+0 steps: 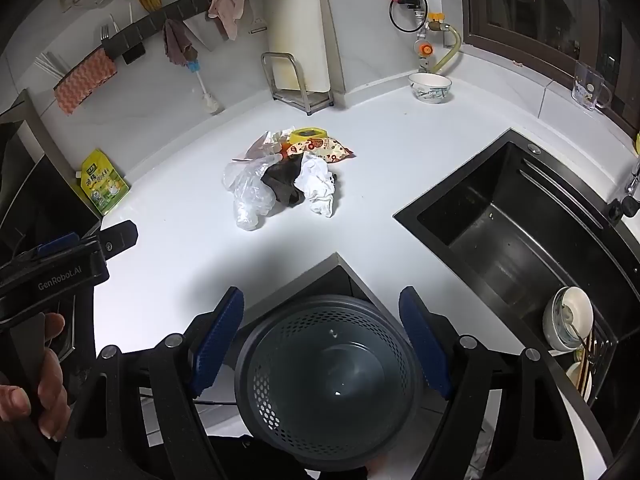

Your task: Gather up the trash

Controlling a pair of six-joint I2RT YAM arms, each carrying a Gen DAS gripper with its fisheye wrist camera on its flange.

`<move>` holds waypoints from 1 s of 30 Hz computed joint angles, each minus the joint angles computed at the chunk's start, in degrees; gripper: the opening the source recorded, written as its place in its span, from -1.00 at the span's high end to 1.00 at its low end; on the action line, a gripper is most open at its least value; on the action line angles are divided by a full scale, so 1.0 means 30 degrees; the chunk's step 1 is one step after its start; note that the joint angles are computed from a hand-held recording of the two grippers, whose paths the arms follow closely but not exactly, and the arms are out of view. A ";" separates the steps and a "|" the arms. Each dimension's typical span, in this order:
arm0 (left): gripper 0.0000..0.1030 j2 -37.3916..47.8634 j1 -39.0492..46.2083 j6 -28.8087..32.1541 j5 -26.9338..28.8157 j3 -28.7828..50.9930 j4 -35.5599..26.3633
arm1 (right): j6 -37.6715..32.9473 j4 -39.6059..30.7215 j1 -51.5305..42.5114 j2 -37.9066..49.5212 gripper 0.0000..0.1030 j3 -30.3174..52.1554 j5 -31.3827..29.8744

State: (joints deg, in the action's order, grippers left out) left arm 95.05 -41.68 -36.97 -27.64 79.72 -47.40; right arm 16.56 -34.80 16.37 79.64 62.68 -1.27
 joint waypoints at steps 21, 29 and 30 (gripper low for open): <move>-0.88 -0.0428 -0.0185 -0.0048 -0.0353 -0.0367 0.0032 | 0.0319 0.0013 0.0175 -0.0352 -0.48 -0.0091 0.0251; -0.88 -0.0500 -0.0170 -0.0038 -0.0396 -0.0460 0.0098 | 0.0191 0.0119 0.0099 -0.0723 -0.48 -0.0487 0.0124; -0.88 -0.0555 -0.0154 -0.0043 -0.0401 -0.0473 0.0083 | 0.0226 0.0242 0.0151 -0.0795 -0.48 -0.0638 0.0186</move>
State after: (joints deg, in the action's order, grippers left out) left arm 93.38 -42.14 -37.09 -28.84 78.30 -47.15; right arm 17.24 -34.07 16.83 77.25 60.77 -0.71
